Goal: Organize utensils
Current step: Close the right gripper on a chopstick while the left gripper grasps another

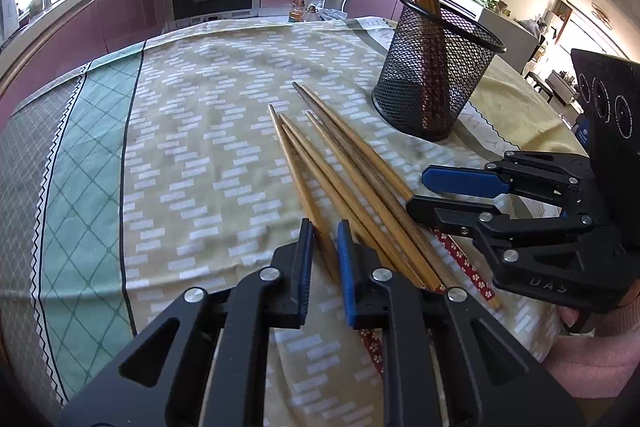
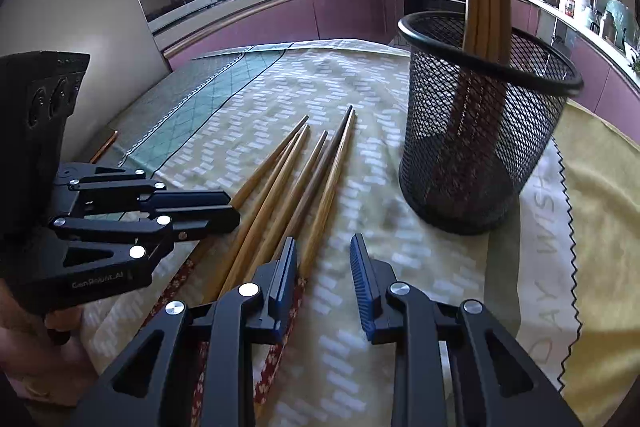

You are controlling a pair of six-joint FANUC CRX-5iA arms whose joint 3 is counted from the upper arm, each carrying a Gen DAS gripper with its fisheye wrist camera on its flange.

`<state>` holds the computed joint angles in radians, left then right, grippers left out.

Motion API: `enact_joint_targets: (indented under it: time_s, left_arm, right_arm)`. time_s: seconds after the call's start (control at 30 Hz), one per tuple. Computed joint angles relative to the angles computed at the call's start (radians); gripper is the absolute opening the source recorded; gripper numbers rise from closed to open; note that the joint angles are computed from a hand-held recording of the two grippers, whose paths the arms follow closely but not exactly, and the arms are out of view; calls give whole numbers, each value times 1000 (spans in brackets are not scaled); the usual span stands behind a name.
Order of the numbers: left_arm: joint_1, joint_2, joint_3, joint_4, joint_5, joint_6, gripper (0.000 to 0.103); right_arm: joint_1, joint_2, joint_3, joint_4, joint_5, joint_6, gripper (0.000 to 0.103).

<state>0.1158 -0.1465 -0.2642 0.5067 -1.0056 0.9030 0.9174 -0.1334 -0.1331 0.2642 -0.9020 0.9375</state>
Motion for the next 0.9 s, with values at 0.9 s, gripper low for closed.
enact_joint_targets:
  time_s: [0.9]
  left_arm:
    - [20,-43,-52,52,-15,3,8]
  right_arm:
    - [-38,-34,24,-155,-3,89,5]
